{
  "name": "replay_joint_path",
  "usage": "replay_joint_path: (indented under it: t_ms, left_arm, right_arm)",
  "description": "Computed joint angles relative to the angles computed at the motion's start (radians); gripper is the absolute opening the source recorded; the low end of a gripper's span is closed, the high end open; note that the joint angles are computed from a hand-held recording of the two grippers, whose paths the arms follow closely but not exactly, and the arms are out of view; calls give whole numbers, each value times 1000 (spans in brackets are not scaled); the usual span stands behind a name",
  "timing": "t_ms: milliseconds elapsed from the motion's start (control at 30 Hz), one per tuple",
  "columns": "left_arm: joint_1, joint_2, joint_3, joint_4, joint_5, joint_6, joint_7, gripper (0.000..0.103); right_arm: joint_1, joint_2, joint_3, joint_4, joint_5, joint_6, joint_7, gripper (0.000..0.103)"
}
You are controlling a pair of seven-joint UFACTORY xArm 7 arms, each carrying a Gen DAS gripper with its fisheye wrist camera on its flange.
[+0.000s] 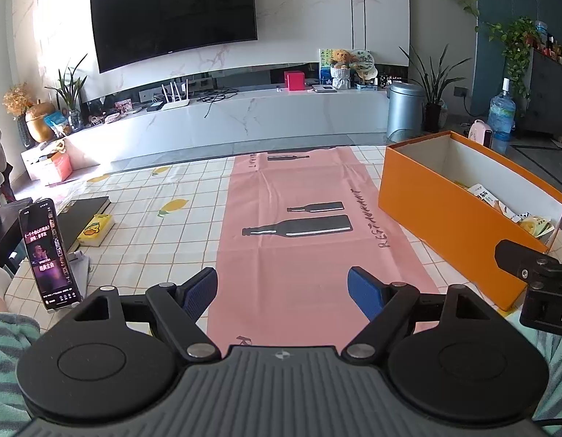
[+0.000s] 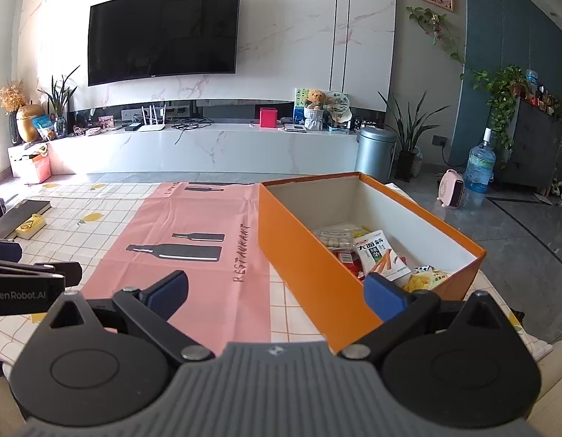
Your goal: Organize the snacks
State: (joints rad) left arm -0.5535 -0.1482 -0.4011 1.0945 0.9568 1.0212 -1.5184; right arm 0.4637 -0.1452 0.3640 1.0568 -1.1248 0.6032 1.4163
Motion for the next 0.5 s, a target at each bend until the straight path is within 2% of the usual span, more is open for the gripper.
replay_joint_path:
  t_ms: [500]
  left_arm:
    - [-4,1,-1,9,-6,9,-8,95]
  right_arm:
    - [-5,-10,5,-7,-5,-10,0,99]
